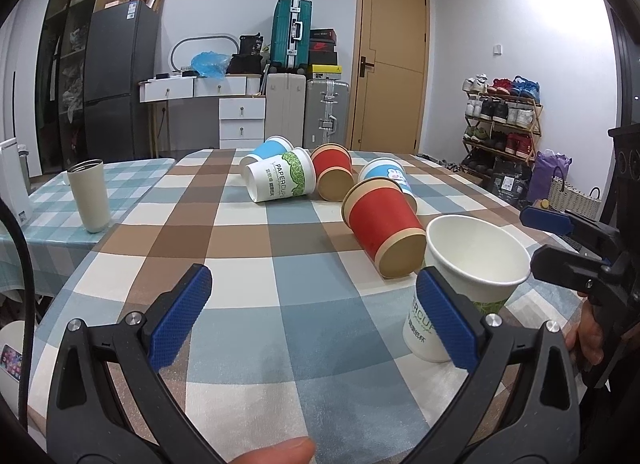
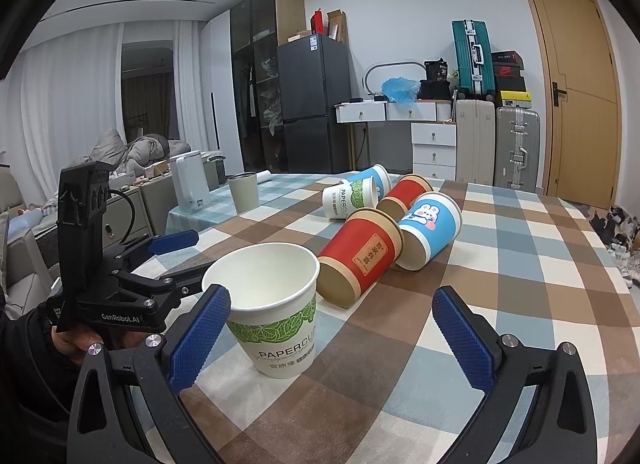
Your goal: Flip cup upright
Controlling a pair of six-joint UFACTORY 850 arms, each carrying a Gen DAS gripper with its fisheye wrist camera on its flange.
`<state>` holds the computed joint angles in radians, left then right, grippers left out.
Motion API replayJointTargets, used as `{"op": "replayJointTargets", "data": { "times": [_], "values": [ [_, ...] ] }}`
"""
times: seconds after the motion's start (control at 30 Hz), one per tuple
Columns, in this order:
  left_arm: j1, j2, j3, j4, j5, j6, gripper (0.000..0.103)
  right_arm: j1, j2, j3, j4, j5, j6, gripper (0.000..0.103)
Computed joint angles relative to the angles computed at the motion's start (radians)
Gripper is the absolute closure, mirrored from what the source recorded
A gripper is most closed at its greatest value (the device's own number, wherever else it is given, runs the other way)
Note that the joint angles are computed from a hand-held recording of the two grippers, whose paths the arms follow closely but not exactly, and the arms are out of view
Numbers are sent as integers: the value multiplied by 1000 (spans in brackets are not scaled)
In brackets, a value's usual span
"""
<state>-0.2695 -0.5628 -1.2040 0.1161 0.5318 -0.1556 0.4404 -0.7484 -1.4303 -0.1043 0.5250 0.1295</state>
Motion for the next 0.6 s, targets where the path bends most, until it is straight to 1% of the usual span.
{"op": "replayJointTargets", "data": {
  "times": [0.6],
  "values": [
    [2, -1, 1, 3, 3, 1, 1, 0, -1, 0, 4, -2, -2, 0]
  ]
}}
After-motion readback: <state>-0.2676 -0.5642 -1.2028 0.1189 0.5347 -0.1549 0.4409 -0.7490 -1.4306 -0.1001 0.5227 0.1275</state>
